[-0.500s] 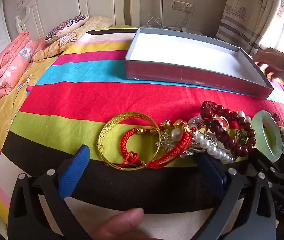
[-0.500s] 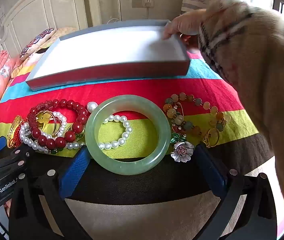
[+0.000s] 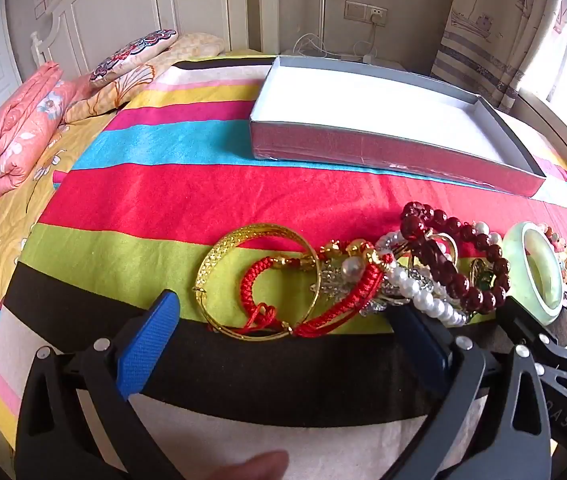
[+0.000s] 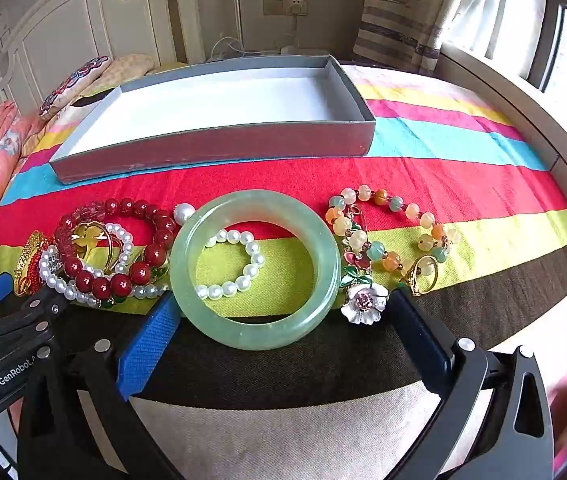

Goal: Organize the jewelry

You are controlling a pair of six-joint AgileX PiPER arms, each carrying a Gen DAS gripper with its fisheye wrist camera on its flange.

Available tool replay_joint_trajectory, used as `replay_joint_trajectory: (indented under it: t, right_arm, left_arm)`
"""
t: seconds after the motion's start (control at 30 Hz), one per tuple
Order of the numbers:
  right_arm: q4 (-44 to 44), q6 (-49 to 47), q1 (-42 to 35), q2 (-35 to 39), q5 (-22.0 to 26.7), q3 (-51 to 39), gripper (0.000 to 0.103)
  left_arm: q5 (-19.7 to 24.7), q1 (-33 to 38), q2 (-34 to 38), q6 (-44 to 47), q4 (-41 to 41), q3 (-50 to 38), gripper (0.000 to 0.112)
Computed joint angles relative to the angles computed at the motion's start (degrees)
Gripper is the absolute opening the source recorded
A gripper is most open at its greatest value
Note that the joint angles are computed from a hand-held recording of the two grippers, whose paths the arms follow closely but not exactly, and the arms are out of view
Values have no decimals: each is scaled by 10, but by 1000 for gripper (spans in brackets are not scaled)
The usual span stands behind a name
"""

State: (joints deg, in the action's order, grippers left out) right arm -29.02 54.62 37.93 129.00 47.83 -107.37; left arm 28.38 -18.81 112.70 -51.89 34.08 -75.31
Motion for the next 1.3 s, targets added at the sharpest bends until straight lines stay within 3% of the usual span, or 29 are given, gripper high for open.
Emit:
replay_joint_trajectory:
  t: [1.3]
  right_arm:
    - [-3, 5, 2, -5, -3, 10, 99]
  left_arm:
    - [-1, 0, 0, -1, 1, 1, 101]
